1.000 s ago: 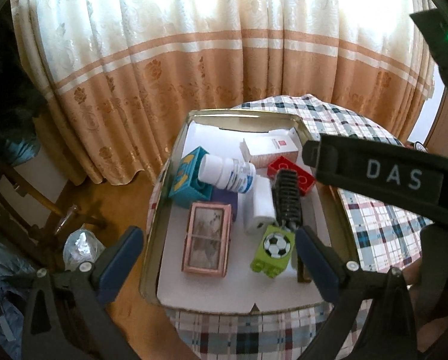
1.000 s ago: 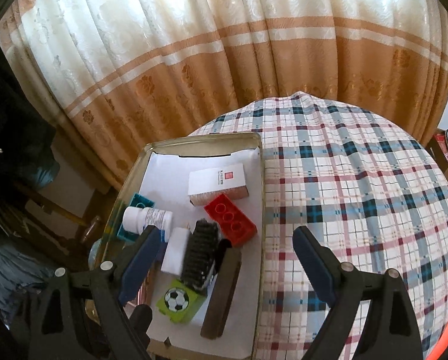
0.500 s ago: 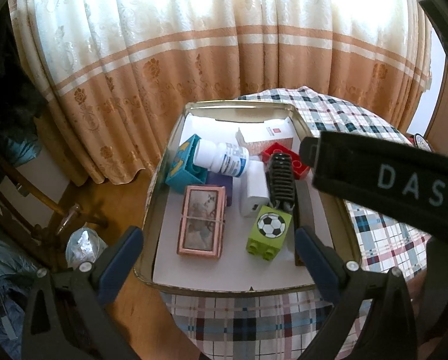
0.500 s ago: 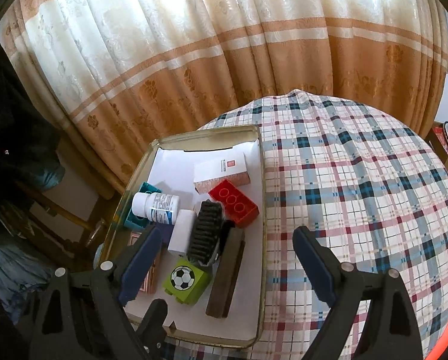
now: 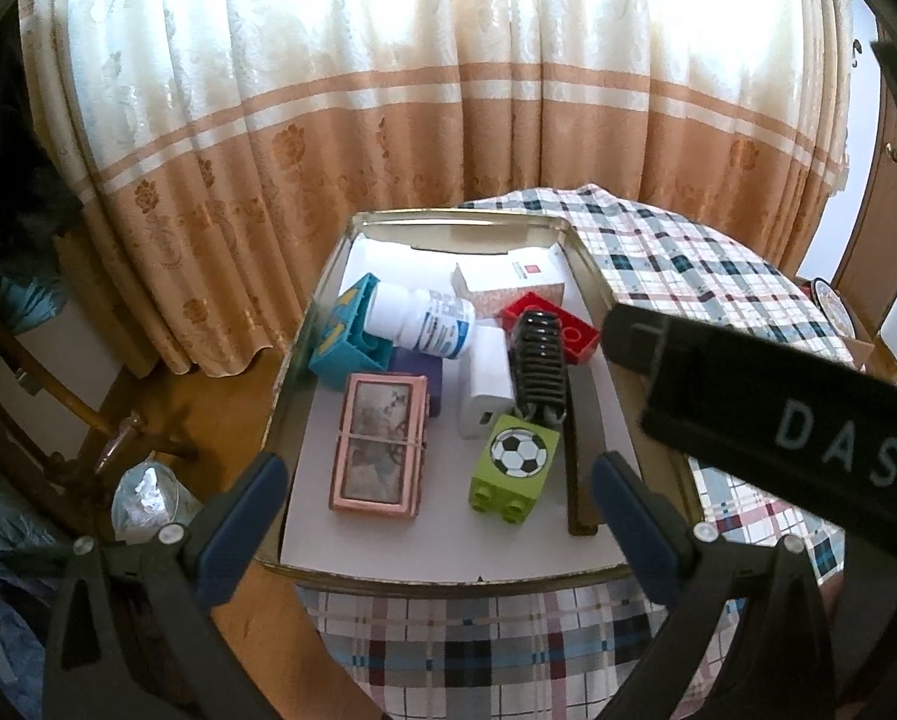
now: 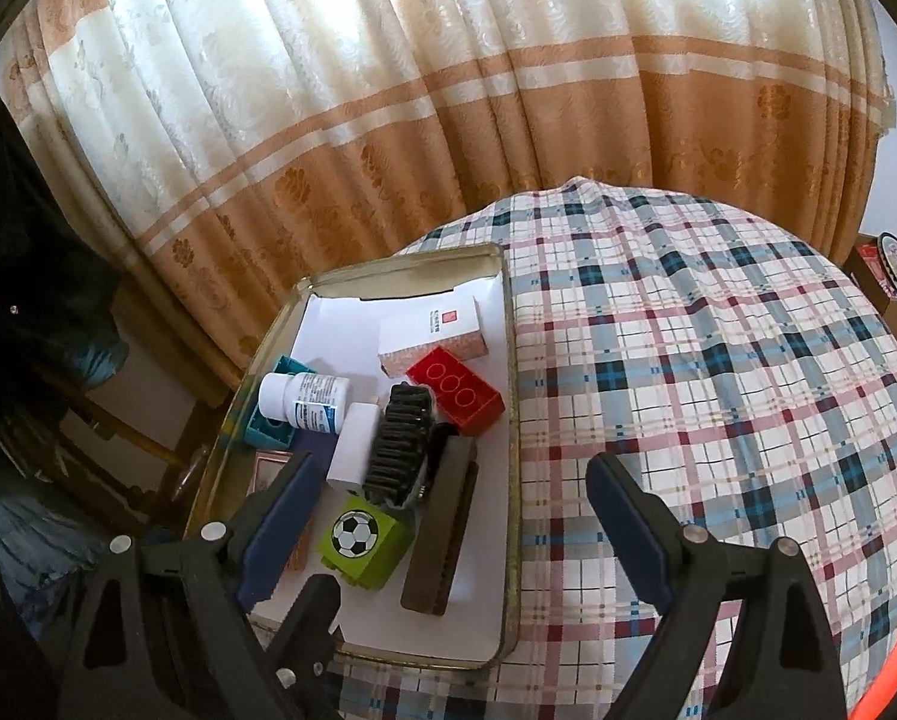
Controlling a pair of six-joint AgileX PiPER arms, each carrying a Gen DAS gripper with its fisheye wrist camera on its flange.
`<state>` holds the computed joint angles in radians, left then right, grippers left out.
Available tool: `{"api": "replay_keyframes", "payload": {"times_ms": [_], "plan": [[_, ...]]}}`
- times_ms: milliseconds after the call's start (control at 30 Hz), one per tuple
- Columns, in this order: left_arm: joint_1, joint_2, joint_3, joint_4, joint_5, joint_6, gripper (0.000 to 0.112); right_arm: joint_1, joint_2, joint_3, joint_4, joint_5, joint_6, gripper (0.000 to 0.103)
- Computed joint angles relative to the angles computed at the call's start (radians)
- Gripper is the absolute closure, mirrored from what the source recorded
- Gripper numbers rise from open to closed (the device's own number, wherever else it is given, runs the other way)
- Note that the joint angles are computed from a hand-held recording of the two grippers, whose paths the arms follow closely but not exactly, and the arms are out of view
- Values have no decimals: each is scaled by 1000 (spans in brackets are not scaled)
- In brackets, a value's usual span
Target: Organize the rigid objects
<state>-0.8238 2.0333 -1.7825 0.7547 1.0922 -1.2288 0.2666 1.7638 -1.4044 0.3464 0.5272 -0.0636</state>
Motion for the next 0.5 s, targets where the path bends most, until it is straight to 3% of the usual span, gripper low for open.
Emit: {"api": "replay_keyframes", "payload": {"times_ms": [500], "plan": [[-8, -37, 46, 21, 1, -38, 10, 38, -107, 110, -167, -110, 138, 11]]}}
